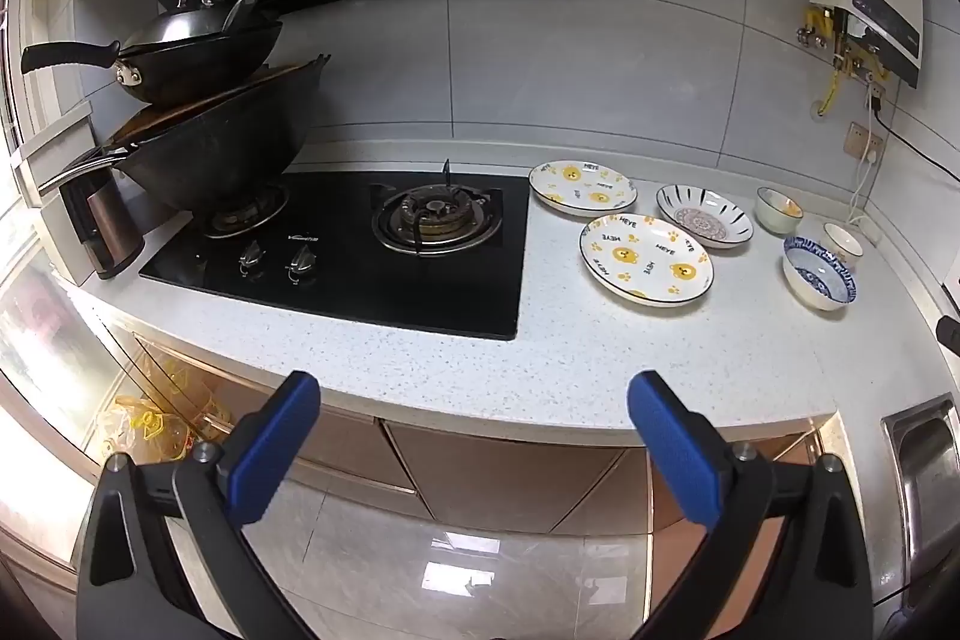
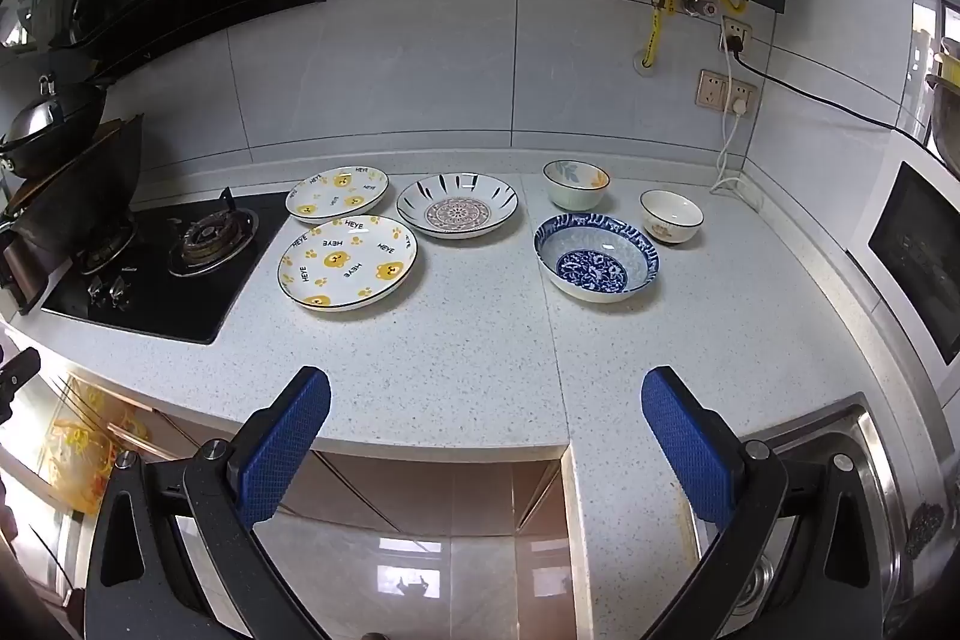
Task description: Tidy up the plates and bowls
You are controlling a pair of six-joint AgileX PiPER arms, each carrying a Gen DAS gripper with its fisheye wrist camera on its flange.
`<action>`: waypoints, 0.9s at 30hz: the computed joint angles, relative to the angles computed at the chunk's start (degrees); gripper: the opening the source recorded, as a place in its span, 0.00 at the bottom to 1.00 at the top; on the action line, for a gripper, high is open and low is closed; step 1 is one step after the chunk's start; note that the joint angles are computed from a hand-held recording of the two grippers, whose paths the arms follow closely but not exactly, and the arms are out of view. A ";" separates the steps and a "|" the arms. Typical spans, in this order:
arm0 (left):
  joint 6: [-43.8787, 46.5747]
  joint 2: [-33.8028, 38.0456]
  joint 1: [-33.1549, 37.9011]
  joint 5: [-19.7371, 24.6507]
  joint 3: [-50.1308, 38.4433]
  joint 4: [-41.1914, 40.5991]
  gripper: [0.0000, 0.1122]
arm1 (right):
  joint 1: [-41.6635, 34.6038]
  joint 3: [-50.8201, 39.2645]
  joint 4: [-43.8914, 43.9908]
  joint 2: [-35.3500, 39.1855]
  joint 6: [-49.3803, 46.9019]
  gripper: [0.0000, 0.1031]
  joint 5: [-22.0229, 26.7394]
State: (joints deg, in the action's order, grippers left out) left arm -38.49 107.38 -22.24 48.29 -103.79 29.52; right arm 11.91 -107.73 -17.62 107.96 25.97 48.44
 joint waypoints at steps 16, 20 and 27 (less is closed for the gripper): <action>1.18 0.58 1.39 -0.54 -0.24 -1.57 0.92 | -0.31 -0.15 0.41 0.15 -0.31 0.99 -0.21; 1.80 0.61 1.62 -0.44 -0.54 -2.22 0.92 | -0.26 -0.63 0.26 0.95 -0.10 0.99 -0.18; 3.14 1.06 2.16 -0.06 -1.44 -3.31 0.92 | -0.28 -1.39 0.25 1.41 -0.15 0.99 0.30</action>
